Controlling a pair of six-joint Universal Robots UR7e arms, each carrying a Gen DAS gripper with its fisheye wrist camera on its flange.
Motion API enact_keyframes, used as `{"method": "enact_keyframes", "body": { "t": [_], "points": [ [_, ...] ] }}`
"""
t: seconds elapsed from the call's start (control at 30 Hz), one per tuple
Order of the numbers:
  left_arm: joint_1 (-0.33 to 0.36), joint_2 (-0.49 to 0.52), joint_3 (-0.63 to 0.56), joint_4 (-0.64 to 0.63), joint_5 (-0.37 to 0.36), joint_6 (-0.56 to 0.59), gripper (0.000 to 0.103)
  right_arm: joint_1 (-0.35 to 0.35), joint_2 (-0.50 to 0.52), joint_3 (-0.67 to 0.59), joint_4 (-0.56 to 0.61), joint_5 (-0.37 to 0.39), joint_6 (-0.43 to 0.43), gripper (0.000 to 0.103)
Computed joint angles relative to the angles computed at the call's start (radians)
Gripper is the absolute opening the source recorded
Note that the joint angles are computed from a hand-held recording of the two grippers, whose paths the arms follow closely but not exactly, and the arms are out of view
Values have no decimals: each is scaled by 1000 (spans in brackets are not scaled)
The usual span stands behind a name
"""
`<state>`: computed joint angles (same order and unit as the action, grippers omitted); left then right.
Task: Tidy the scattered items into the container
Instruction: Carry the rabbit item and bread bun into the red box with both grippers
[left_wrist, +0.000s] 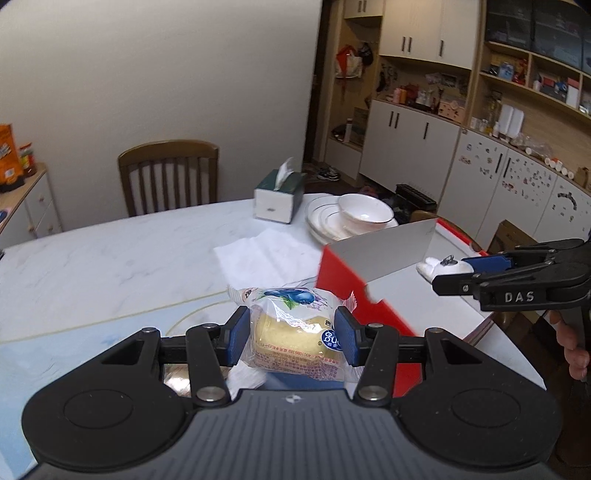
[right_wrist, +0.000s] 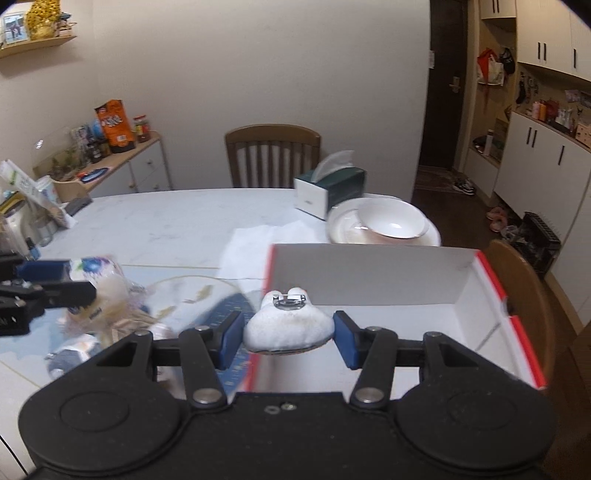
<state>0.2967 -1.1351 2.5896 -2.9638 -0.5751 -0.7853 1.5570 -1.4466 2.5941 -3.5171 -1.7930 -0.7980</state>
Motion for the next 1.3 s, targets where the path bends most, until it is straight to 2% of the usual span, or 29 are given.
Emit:
{"method": "enact_keyframes", "body": {
  "t": [0.23, 0.6, 0.8, 0.97, 1.17, 1.3],
  "points": [
    [49, 169, -112, -184, -25, 200, 49, -98, -30, -22, 16, 25, -70, 52],
    [135, 358, -302, -320, -120, 440, 49, -194, -48, -73, 69, 54, -131, 52],
    [192, 437, -400, -315, -185, 521, 49, -222, -18, -110, 85, 36, -158, 52],
    [226, 502, -467, -298, -211, 581, 49, -246, 12, -138, 90, 14, -176, 52],
    [255, 550, -526, -244, -233, 611, 49, -272, 26, -185, 185, 4, -183, 52],
    [278, 574, -566, -204, -250, 619, 49, -275, 45, -225, 257, -28, -147, 52]
  ]
}}
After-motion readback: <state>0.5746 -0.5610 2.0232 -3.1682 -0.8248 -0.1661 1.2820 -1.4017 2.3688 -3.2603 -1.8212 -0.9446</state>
